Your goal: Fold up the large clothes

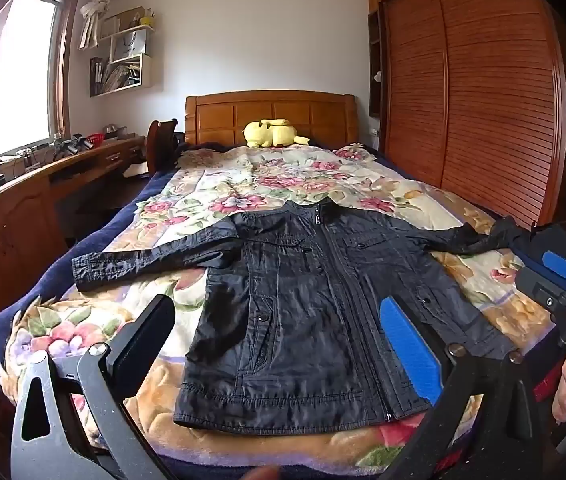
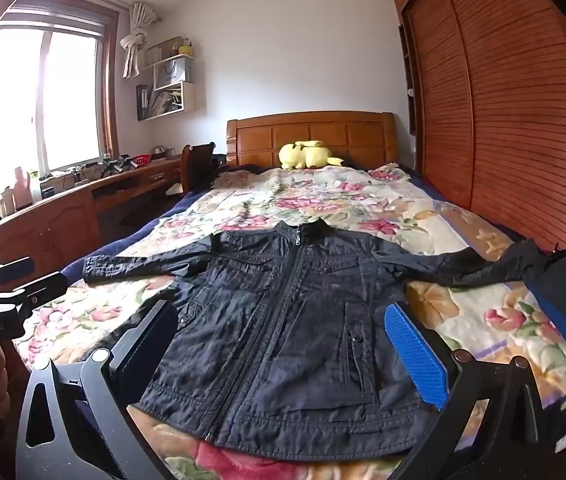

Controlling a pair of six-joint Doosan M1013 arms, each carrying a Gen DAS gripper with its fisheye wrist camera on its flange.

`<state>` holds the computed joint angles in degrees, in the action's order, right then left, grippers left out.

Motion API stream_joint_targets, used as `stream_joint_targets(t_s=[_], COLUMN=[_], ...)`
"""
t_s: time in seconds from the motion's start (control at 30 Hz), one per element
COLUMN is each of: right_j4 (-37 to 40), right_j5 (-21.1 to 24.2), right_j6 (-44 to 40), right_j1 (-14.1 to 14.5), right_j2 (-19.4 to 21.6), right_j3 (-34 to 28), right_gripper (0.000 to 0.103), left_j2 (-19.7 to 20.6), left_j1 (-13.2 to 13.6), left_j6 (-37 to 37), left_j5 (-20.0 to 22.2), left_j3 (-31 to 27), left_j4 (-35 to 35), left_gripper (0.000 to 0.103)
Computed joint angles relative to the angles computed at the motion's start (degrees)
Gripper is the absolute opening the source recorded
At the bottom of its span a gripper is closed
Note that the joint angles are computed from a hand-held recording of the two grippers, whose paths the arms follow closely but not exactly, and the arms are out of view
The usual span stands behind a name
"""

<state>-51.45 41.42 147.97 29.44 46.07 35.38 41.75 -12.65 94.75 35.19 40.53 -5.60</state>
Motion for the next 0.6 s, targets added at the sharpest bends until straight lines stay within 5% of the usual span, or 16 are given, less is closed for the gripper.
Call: stream_joint_targets(t_s=[0.1,0.13,0.6], right_j4=[1.0,0.8,0.6], right_j5=[0.7,0.6,0.5], right_j6=[-0.7,-0.6,-0.4], right_j1=[0.0,0.0,0.1], right_j2=[0.2,0.2,0.2], right_j3=[-0.5,-0.4,-0.5], right_gripper=[0.103,0.103,0.103], left_j2=[0.4,-0.8,-1.4], left_j1=[0.3,0.0,0.1], left_j6=[0.5,1.3,0.7], left_j5=[-0.5,-3.7,-3.6], left_j3=[-0.5,1.9,2.4], left_j4=[-1.3,-0.2,-0.3], left_gripper=[0.103,0.103,0.103])
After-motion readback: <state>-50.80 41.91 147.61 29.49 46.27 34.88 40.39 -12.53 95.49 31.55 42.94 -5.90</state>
